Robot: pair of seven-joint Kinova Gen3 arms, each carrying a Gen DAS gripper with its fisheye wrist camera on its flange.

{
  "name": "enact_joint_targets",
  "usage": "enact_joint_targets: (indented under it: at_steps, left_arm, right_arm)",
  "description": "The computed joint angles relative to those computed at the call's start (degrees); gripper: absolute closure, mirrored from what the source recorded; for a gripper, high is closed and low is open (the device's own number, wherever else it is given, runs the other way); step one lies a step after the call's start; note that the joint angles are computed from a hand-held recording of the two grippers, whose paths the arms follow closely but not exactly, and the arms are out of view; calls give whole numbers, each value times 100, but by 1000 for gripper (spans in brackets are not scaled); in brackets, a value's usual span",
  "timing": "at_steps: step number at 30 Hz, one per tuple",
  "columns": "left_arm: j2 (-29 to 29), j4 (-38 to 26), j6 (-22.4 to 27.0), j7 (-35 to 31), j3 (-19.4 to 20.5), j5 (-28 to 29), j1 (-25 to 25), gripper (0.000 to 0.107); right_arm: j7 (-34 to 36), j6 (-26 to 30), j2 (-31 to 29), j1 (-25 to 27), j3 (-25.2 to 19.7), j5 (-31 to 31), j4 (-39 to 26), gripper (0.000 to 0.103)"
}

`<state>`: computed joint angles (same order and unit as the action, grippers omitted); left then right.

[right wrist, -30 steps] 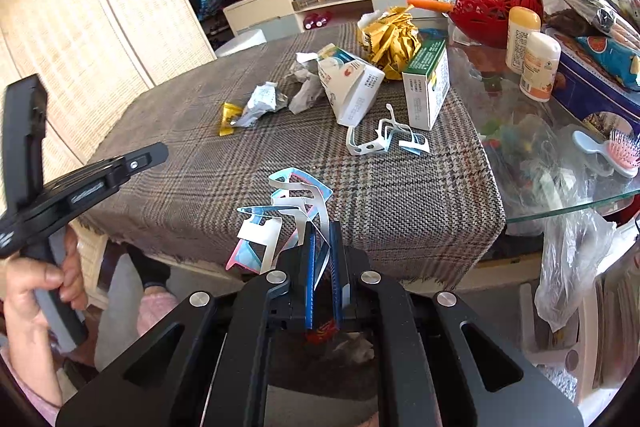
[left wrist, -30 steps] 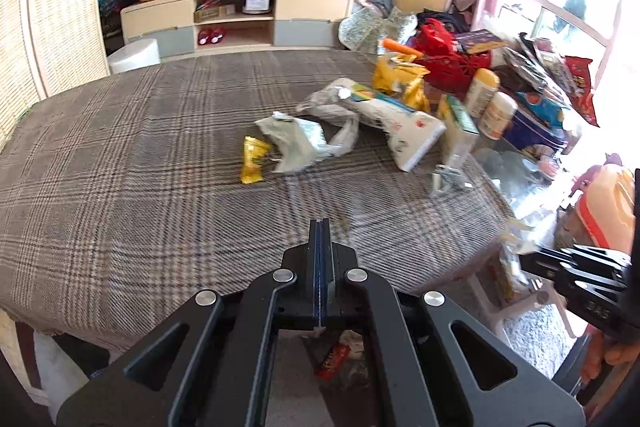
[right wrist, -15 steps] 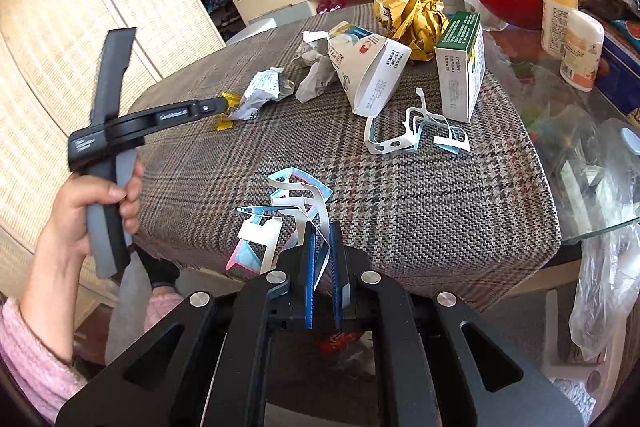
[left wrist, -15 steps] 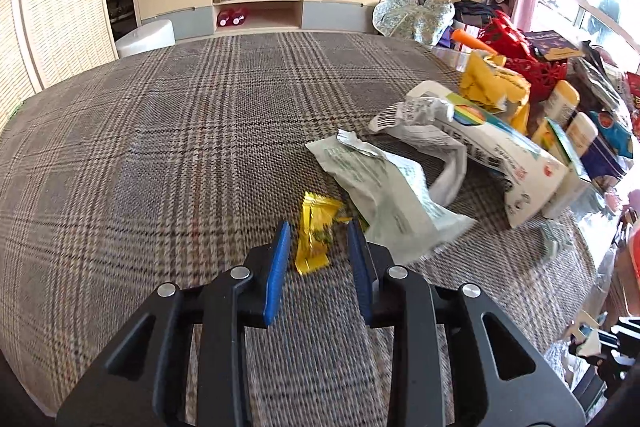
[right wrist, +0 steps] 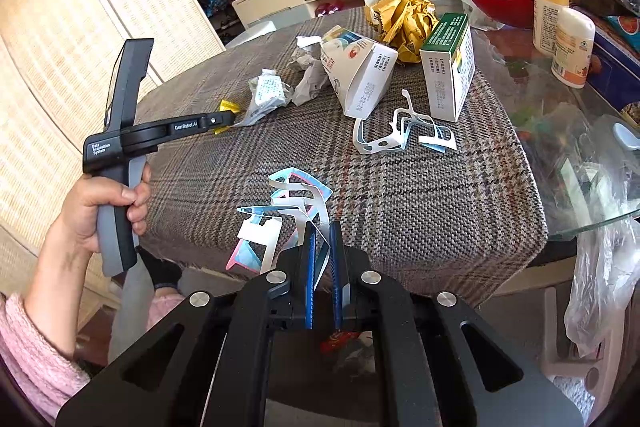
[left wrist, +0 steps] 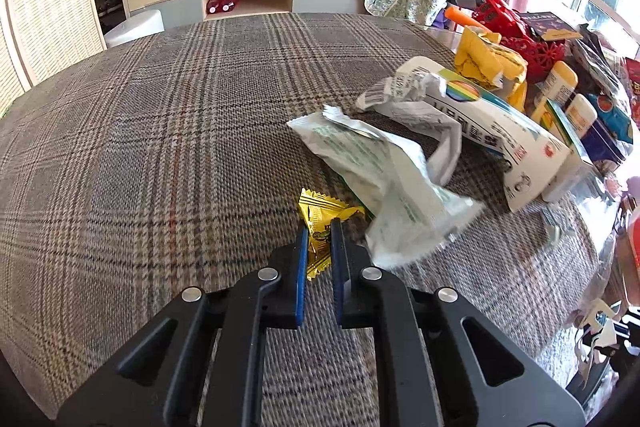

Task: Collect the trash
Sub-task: 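Grasp the white-blue plastic packaging with the right tool while the left tool grasps the yellow wrapper, then lower both tools to the bin and open them to drop the items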

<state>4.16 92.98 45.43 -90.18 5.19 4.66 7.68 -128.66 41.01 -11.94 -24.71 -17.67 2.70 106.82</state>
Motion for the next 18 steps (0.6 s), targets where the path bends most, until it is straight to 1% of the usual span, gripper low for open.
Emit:
enact_joint_targets:
  at_steps: [3,6,9,11,14,18]
  left_arm:
    - [-288,212,68,118,22,-90,54,100]
    - [-718,548,106,202,48,-39,87,101]
    - [-1267,930,141,190,96,114,171,101]
    - [-1622,1134,201,337,221,105,248,101]
    - [-2076,1416,342,415,300,300,416,101]
    - [-2508,1759,444,600,461,516,602,101]
  right_arm:
    - [-103,154,-166,1,-106,57,5,95]
    - [-223,339,-354,17,-257,123,23,95]
    - [-392,540,-518,59,-431,181,61,95]
    - [-497,623,-616,79,-537,201,127,95]
    - [-635,750,-730,90,-674,183,211,95]
    - [-936,984,-814,146,-1005,300,329,95]
